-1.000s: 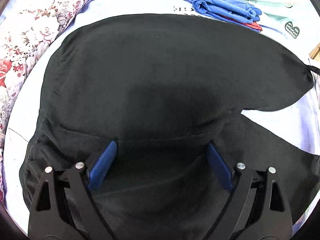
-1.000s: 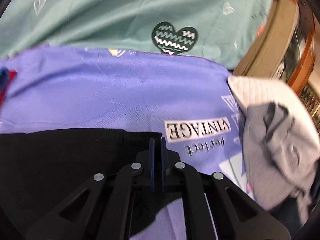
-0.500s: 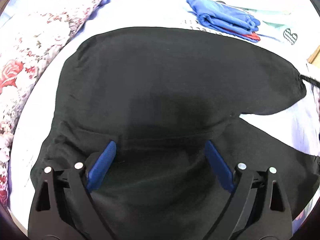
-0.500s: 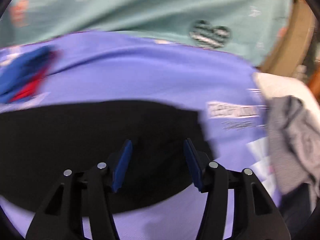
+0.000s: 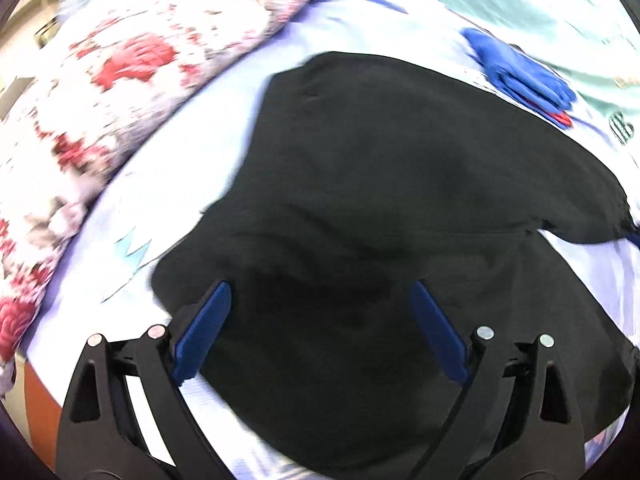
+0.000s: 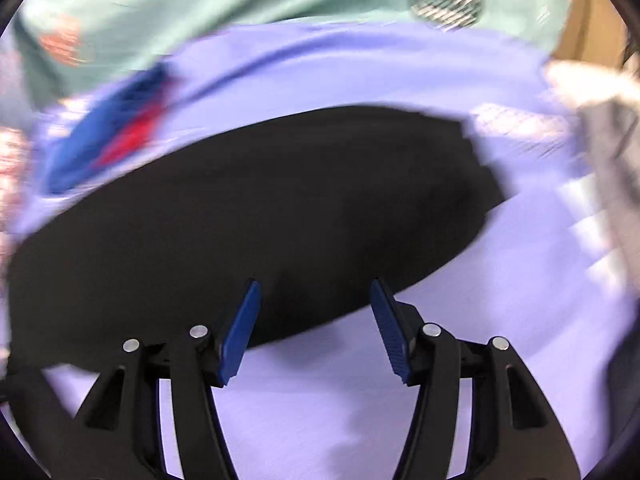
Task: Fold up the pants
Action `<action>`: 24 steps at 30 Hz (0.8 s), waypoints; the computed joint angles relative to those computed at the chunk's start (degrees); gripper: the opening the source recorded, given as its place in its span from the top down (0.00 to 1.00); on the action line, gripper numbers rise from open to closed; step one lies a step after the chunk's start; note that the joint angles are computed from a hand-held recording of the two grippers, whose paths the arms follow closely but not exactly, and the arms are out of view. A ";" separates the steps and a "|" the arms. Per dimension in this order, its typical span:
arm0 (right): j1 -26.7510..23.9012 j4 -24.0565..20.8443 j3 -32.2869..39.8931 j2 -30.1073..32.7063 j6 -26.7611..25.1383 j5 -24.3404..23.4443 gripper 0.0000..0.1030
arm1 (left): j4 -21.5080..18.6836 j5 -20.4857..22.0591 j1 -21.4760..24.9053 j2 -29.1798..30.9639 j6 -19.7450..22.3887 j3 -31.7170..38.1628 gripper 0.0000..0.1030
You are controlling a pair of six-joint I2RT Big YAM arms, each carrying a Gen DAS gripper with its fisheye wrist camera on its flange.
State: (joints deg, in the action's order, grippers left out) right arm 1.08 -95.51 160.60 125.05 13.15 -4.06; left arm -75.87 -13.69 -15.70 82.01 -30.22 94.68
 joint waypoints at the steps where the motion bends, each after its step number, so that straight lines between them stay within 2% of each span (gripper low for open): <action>1: 0.72 1.90 -4.61 -2.75 -0.20 -1.78 0.40 | -0.10 -0.37 0.73 -0.81 -0.57 -0.94 0.10; 3: 1.79 3.56 -10.90 -6.29 -0.67 -6.73 0.40 | 0.52 0.89 2.05 -2.25 -1.33 -2.63 0.10; 5: 2.30 2.50 -12.31 -6.61 0.56 -8.77 0.40 | 1.77 3.10 2.73 -3.53 -2.38 -4.13 0.10; 6: 2.32 2.38 -13.43 -6.72 2.20 -9.77 0.39 | 2.10 2.94 2.57 -3.97 -2.51 -4.53 0.10; 9: 2.24 7.10 -18.87 -9.58 5.86 -10.67 0.39 | 2.51 0.74 1.36 -4.71 -0.90 -5.30 0.10; 12: 2.28 8.68 -18.62 -9.16 8.08 -11.46 0.41 | 2.21 0.15 0.83 -4.44 -0.08 -5.45 0.10; 13: 2.73 9.17 -18.82 -9.19 8.45 -10.79 0.44 | 2.34 0.38 0.88 -4.47 -0.18 -5.52 0.10; 14: 2.73 8.84 -17.23 -8.07 8.27 -10.58 0.56 | 2.55 0.68 0.98 -4.54 -0.36 -5.61 0.10; 16: 3.13 7.60 -13.72 -6.03 8.57 -9.01 0.71 | 2.84 1.13 1.04 -4.19 -0.67 -5.46 0.10; 17: 3.24 7.45 -12.99 -5.52 8.56 -8.26 0.87 | 2.86 1.26 1.06 -4.19 -0.66 -5.47 0.10; 18: 3.07 7.56 -12.94 -5.36 8.79 -7.82 0.93 | 2.89 1.39 1.13 -4.20 -0.54 -5.49 0.10; 20: 2.68 8.59 -13.39 -5.63 9.48 -7.98 0.97 | 3.14 1.68 1.41 -4.16 -0.24 -5.54 0.10; 22: 3.09 9.88 -13.13 -6.18 7.85 -2.99 0.98 | 3.19 1.85 1.81 -4.06 -0.10 -5.46 0.10; 23: 3.19 10.47 -13.11 -6.43 7.40 -1.60 0.98 | 3.27 2.09 1.96 -4.10 -0.26 -5.49 0.10; 24: 3.19 9.05 -11.32 -5.50 6.99 -1.66 0.98 | 3.32 2.37 2.14 -4.05 -0.37 -5.43 0.10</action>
State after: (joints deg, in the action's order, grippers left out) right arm 4.27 -86.47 149.28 119.54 20.14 -5.73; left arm -72.55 -11.33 -13.56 77.96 -30.59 89.25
